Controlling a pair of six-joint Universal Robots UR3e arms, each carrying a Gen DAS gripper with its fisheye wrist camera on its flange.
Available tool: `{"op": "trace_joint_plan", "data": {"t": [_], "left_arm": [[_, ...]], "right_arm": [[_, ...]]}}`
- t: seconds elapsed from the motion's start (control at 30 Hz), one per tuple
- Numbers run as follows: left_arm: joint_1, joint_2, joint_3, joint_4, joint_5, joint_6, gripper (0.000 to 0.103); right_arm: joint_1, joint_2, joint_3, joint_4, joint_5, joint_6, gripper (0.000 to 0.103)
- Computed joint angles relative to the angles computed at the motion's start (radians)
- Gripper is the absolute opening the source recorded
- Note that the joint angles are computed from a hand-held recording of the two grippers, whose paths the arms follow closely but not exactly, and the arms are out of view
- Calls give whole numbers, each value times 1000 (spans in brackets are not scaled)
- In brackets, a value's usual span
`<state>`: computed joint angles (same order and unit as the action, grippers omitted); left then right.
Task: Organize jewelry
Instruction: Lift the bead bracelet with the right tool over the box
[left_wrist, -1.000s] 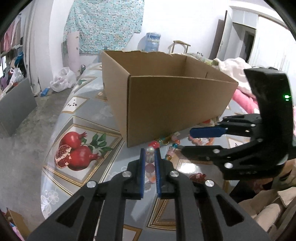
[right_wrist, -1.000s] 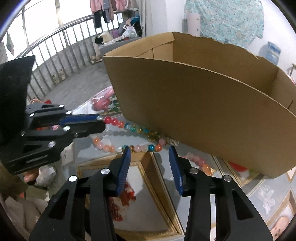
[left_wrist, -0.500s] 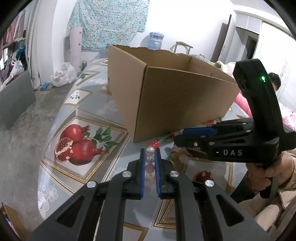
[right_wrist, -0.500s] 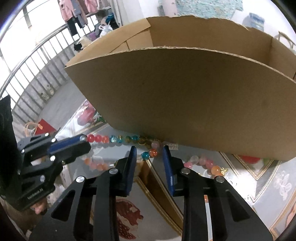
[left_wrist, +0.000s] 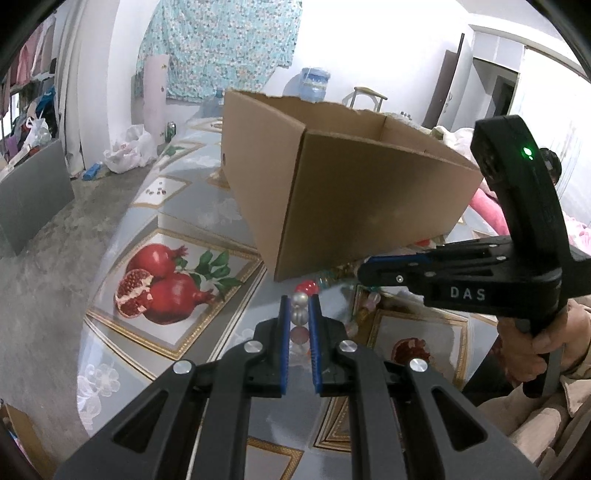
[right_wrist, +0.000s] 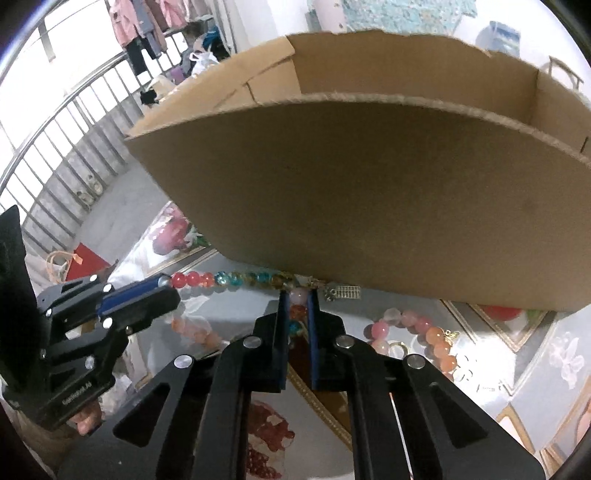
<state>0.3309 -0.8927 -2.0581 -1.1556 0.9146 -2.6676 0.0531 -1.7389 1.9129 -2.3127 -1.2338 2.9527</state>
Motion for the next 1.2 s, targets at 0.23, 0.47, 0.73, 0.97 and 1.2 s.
{"op": "trace_joint_plan", "data": {"t": [0.23, 0.47, 0.73, 0.97, 1.2], "left_arm": [[107, 141, 78, -185, -80, 78, 9], [151, 163, 230, -231, -170, 61, 9], [-119, -209, 482, 168, -71, -212, 9], [-347, -688, 915, 76, 206, -303, 9], [-403, -911, 1156, -62, 335, -327, 40]], "right_arm": [[-18, -184, 94, -20, 34, -56, 7], [-118, -398, 133, -16, 138, -102, 7], [-198, -243, -60, -145, 213, -91, 7], [-233, 142, -416, 48, 297, -66, 7], [-207, 373, -679, 242, 250, -36, 14]]}}
